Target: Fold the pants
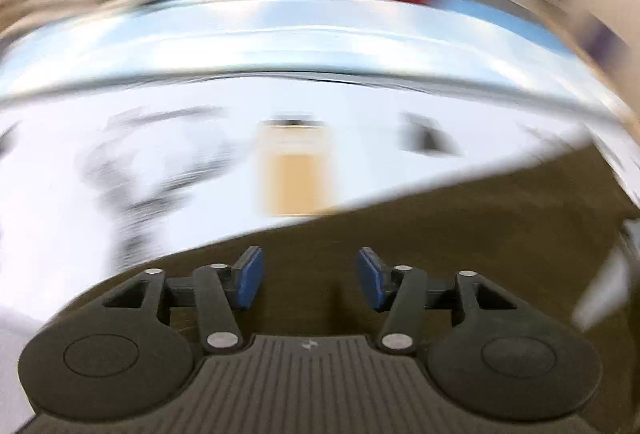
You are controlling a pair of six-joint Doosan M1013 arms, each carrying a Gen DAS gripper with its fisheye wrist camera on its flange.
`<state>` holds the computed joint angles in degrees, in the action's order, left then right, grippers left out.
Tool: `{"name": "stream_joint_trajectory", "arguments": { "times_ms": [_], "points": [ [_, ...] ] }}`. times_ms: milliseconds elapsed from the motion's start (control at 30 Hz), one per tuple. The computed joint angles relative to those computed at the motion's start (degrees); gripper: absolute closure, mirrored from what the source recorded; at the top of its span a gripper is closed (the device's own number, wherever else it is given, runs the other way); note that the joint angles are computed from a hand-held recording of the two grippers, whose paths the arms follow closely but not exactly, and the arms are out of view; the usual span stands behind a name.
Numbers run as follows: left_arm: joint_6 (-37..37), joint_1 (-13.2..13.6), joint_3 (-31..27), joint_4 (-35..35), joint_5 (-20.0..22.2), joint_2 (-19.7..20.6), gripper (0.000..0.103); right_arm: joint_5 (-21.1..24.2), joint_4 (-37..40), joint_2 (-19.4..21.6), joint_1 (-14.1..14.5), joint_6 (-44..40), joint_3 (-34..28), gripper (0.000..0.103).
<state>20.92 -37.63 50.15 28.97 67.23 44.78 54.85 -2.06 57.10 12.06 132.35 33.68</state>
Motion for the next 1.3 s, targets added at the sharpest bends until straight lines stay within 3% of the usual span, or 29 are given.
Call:
{"name": "stream_joint_trajectory", "arguments": {
  "times_ms": [67, 167, 267, 367, 500, 533, 600, 667, 767, 833, 900, 1000, 1167, 1300],
  "points": [
    [-8.7, 0.7, 2.9, 2.7, 4.9, -2.0, 0.030, -2.2, -0.9, -0.4, 0.3, -0.5, 1.5, 0.063],
    [-16.7, 1.6, 7.8, 2.2, 7.1, -5.3, 0.018, -1.2, -3.9, 1.1, 0.8, -2.5, -1.4, 0.066],
    [-16.9, 2.6, 10.0, -0.9, 10.4, -6.6, 0.018, -1.6, -5.6, 1.7, 0.8, 1.0, -1.8, 0.086],
    [-13.7, 3.7, 9.7, -5.6, 13.5, -5.7, 0.018, -2.6, -5.9, 0.8, 0.6, 1.1, -0.1, 0.090],
    [-16.4, 4.9, 13.8, -9.8, 10.1, -6.3, 0.020, -3.3, -5.6, 0.3, 0.5, 0.3, 0.8, 0.093],
    [-17.4, 4.8, 15.2, -9.8, 7.9, -6.7, 0.035, -3.4, -5.4, 0.3, 0.4, 0.2, 0.9, 0.094],
    [-18.1, 4.4, 15.8, -6.8, 6.6, -6.4, 0.043, -3.6, -5.3, -0.1, 0.4, 0.2, 1.5, 0.096],
    [-19.8, 3.4, 16.0, -0.8, 4.1, -6.5, 0.061, -3.1, -6.9, -0.7, 0.3, 3.0, 2.1, 0.097],
    [-23.9, 2.9, 17.4, 6.0, -2.8, -7.2, 0.062, -1.3, -13.9, -2.4, 0.4, 14.1, 4.0, 0.097],
    [-19.6, 2.6, 14.1, 7.5, 0.1, -5.3, 0.061, 0.6, -16.1, -3.0, 0.2, 16.6, 4.8, 0.097],
    [-16.6, 2.5, 11.5, 6.7, 3.8, -3.6, 0.059, 2.3, -10.8, -2.9, -0.7, 12.2, 5.0, 0.096],
    [-18.5, 3.0, 11.6, 4.3, 3.7, -4.0, 0.055, 0.2, -7.7, -4.0, -1.5, 9.7, 7.2, 0.093],
    [-23.1, 2.8, 13.0, 3.8, 2.5, -6.3, 0.052, -6.1, -7.2, -7.8, -2.1, 6.9, 12.5, 0.076],
    [-28.4, 1.8, 15.4, 3.9, -0.9, -9.4, 0.052, -12.2, -5.2, -11.5, -2.2, 2.1, 17.7, 0.074]
  ]
}}
